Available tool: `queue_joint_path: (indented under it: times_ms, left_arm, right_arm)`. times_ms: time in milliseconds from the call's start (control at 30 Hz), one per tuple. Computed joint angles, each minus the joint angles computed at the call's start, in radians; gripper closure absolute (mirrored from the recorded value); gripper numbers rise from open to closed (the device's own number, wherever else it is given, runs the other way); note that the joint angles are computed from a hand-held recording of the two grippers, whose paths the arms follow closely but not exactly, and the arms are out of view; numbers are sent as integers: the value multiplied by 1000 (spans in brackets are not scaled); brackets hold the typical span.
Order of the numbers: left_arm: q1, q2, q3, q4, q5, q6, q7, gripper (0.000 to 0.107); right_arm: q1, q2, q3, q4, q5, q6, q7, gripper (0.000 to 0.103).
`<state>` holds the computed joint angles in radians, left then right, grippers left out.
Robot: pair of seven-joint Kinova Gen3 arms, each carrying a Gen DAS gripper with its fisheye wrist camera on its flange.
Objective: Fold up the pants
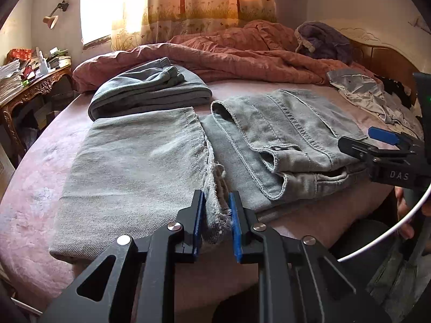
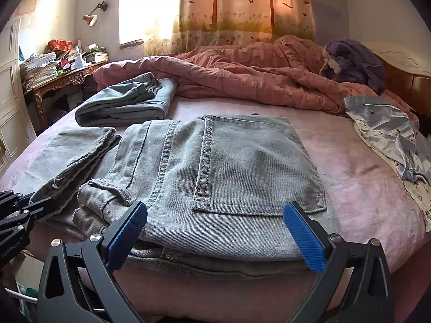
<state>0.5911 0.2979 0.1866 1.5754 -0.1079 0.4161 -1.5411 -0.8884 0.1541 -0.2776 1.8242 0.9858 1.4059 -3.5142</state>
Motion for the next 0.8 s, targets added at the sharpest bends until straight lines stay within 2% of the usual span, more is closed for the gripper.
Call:
queue_joint_path:
  times_ms: [67,133,267,300,400,467,567,633,767,800]
  left_arm:
    - [15,24,-10,-21,-18,24,7,90]
    - [7,58,-3,-40,4,38,12,90]
    - [37,63,-36,-17,6,-24,5,88]
    - [36,64,-37,-17,32,-25,-29,84]
    - [80,44,-108,7,149,-49,-150,74]
    - [76,14,-126,47,230,-87,-211,60]
    - [136,-44,-230,130,339,-177,-255,53]
    - [201,-79,-323,178,352,-228,-218,51]
    - [325,-119,-508,247,237,-338,-56,53]
    - [353,-117,-554,244,208,-336,-15,62]
  right_arm:
    - [2,3,1,-5,-3,0,6,1]
    - [1,6,2,-9,-5,3,13,1]
    - [-6,14,4,-17,-2,16,11,1]
    - [-8,15,5,-19,-2,18,12,1]
    - [-12,13,5,-16,2,17,11,1]
    - [-19,13,2,-12,12,26,6,1]
    - [-24,8,-2,-5,28,23,2,1]
    - [-26,6,-5,0,38,19,2,1]
    - [-39,0,-14,16,79,16,-12,1]
    - [-43,-3,-17,22,93,13,-14,3]
